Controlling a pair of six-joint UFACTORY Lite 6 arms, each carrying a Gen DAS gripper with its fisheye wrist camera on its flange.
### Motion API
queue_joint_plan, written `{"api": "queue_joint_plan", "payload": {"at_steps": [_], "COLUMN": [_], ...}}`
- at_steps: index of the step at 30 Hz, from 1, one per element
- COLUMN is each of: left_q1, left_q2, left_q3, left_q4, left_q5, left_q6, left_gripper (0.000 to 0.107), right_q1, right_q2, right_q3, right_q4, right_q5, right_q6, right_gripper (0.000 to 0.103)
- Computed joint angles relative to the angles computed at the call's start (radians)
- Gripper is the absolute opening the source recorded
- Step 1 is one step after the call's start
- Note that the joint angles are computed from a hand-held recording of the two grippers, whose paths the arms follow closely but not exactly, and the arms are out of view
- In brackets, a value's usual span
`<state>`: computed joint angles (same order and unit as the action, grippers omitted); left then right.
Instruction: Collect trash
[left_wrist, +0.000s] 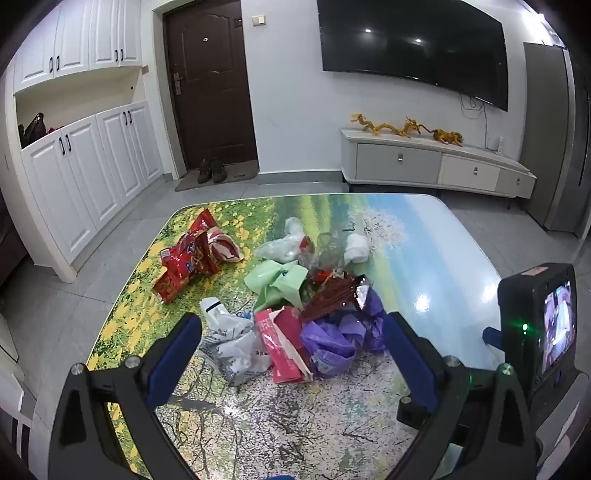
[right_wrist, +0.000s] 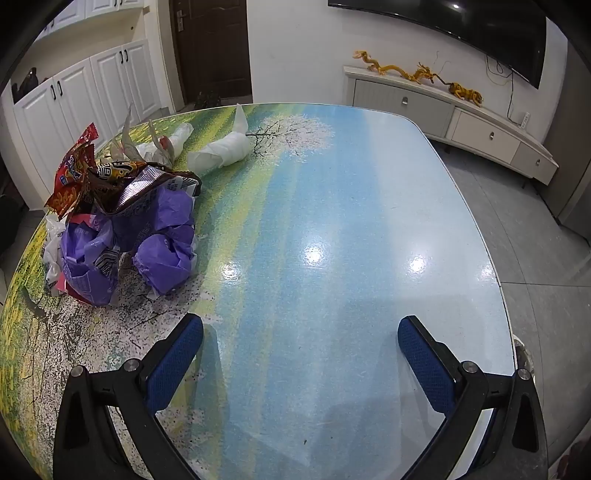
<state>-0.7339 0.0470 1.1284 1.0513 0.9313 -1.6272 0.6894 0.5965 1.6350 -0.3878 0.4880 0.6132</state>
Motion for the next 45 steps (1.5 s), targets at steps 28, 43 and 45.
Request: {"api": "queue_joint_plan", "payload": {"at_steps": [28, 43, 45], "left_q1": [-0.224, -0.256, -0.261], "left_q2": [0.244, 0.701, 0.789], "left_q3": [0.357, 0.967, 1.094], "left_q4": [-0.078, -0.127, -0.135], "left_q5": [0.177, 0.267, 0.297], "left_q6": [0.072, 0.248, 0.288], "left_gripper": [0.099, 0.099, 0.099], "right_q1": [-0.211, -0.465, -0.503], "right_q2": [-0.508, -0.628, -0.640], "right_q3": [-0.535, -0.673, -0.696], "right_q4": [-0.240, -0.105, -0.025], "right_q5": [-0.146, -0.282, -0.301], "right_q6": [0.254, 0.025, -0.070], "right_gripper": [0.103, 0.103, 0.103]}}
